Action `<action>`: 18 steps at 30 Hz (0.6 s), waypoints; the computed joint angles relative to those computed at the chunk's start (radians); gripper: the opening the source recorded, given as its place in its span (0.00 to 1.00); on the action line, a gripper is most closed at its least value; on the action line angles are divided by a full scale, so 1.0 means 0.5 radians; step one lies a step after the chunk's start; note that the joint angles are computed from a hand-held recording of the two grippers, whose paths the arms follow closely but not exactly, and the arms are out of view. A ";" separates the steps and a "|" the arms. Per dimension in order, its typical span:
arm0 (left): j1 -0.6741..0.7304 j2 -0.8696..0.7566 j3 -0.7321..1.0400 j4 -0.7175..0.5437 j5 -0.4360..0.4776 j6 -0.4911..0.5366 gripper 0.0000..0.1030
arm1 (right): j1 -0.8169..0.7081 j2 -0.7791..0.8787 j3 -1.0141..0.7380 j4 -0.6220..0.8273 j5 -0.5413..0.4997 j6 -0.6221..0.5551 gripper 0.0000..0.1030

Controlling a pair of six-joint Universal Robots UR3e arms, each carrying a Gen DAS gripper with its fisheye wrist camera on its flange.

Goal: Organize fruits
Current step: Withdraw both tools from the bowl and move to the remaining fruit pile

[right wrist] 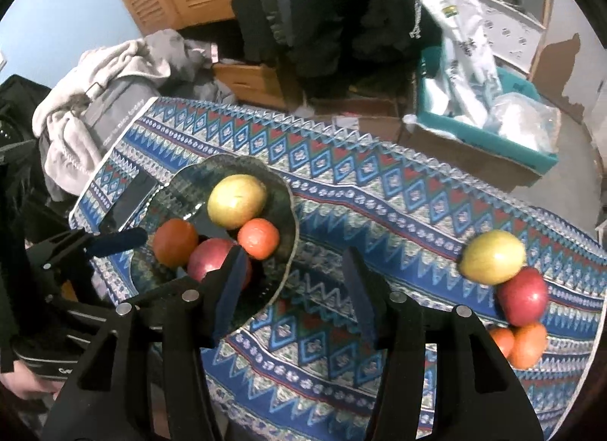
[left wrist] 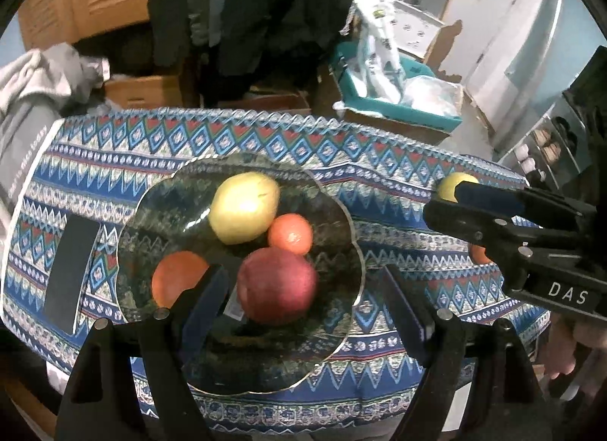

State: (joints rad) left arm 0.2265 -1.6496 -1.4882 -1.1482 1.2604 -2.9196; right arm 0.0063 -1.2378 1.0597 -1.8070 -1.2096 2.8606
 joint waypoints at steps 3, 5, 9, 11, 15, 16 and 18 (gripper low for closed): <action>-0.059 0.014 0.034 0.004 0.023 0.003 0.81 | -0.052 -0.079 0.056 0.003 0.009 -0.028 0.53; -0.101 0.015 0.063 0.001 0.039 0.004 0.81 | -0.092 -0.132 0.091 0.014 0.019 -0.045 0.54; -0.171 0.001 0.108 0.001 0.052 0.009 0.81 | -0.183 -0.243 0.183 0.026 0.040 -0.093 0.58; -0.206 -0.014 0.137 -0.010 0.057 -0.002 0.81 | -0.216 -0.290 0.225 0.022 0.033 -0.111 0.58; -0.270 -0.055 0.196 -0.013 0.080 -0.020 0.81 | -0.316 -0.387 0.298 0.040 0.054 -0.172 0.59; -0.286 -0.060 0.207 -0.013 0.086 -0.024 0.81 | -0.341 -0.406 0.311 0.044 0.062 -0.184 0.59; -0.320 -0.068 0.230 -0.016 0.096 -0.035 0.81 | -0.396 -0.447 0.339 0.055 0.082 -0.217 0.59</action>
State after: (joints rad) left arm 0.0664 -1.6838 -1.3732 -1.1564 1.3085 -2.9373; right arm -0.1915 -1.4615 1.2294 -1.7795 -1.1686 2.7523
